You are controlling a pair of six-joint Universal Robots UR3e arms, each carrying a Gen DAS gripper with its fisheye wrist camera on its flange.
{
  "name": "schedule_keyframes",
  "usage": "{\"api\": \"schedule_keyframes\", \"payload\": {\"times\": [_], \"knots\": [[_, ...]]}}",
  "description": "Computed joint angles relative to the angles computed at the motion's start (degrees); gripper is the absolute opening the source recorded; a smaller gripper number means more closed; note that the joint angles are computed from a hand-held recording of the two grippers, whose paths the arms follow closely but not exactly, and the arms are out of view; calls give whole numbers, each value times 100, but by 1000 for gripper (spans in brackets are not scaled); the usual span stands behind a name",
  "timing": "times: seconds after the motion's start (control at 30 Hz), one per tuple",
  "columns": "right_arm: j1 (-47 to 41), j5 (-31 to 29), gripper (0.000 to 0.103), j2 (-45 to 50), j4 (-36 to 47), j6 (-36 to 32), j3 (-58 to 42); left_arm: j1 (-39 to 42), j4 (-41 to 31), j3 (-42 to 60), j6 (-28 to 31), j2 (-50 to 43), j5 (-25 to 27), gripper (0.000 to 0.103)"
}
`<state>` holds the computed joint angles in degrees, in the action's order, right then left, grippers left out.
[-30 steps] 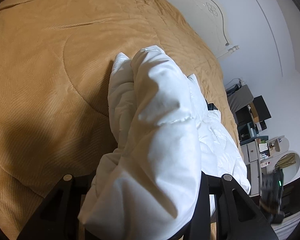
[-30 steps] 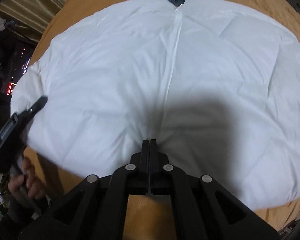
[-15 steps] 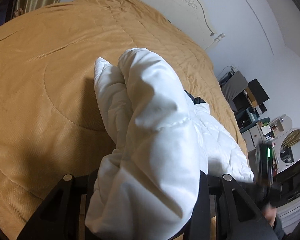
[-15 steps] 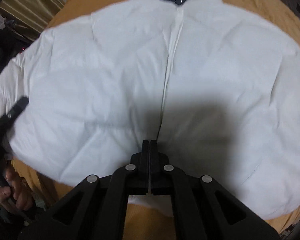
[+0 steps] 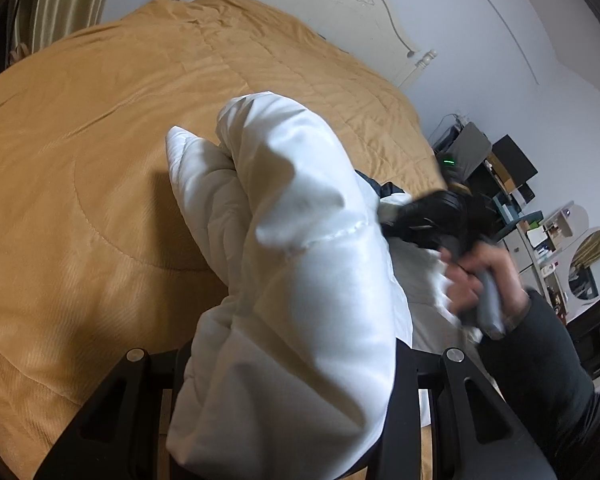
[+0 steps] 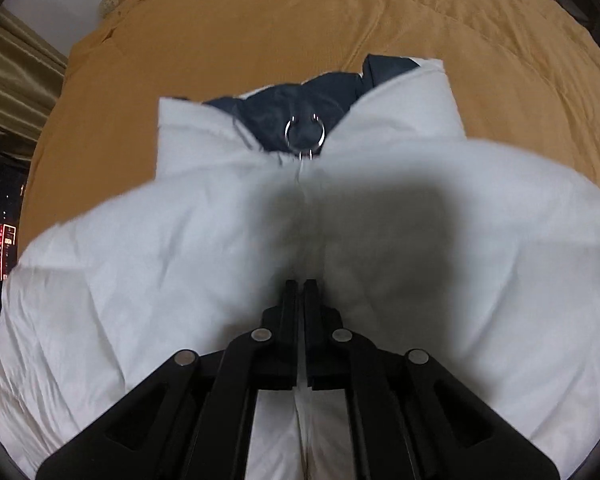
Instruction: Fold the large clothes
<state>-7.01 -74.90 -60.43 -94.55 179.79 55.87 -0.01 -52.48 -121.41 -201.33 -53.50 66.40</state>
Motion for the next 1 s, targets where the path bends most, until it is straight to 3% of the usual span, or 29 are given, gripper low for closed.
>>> {"api": "schedule_keyframes", "payload": {"times": [0.07,0.2,0.27,0.3,0.4,0.5,0.53,0.6,0.67,0.73,0.83,0.9,1.0], "knots": [[-35,30,1,664,100,-13,-531,-144,91,118,-141,-207,89,37],[125,-376,1,578,-372,-128,-321,-366,264,214,-275,-435,278,37],[53,-439,2,-170,-596,-575,466,-378,243,178,-302,-381,278,37],[-130,-190,2,-770,-650,-813,1066,-305,176,178,-254,-340,215,37],[-844,333,2,-2570,596,-1726,2341,-266,146,193,-262,-339,156,37],[-1745,406,2,-4214,1939,-2892,3658,-241,150,225,-306,-342,101,37],[-2071,450,2,-4419,2252,-3273,4038,-297,174,281,-359,-391,108,37],[-2604,676,0,-4507,1957,-3691,4758,-295,218,266,-421,-403,-172,37],[-2770,725,0,-4648,1991,-4041,5183,-885,463,639,-567,-843,249,37],[-2883,724,0,-4375,2029,-4056,5040,-1612,717,1266,-672,-1496,881,37],[-2601,1089,0,-3997,1753,-3739,4722,-2245,756,2339,-950,-2429,1140,37],[-3102,1188,0,-4217,2277,-4271,4624,-2556,657,3098,-1030,-2960,1232,37],[-4346,1154,4,-4327,3726,-5545,3638,-3210,286,4503,-910,-3926,1665,38]]}}
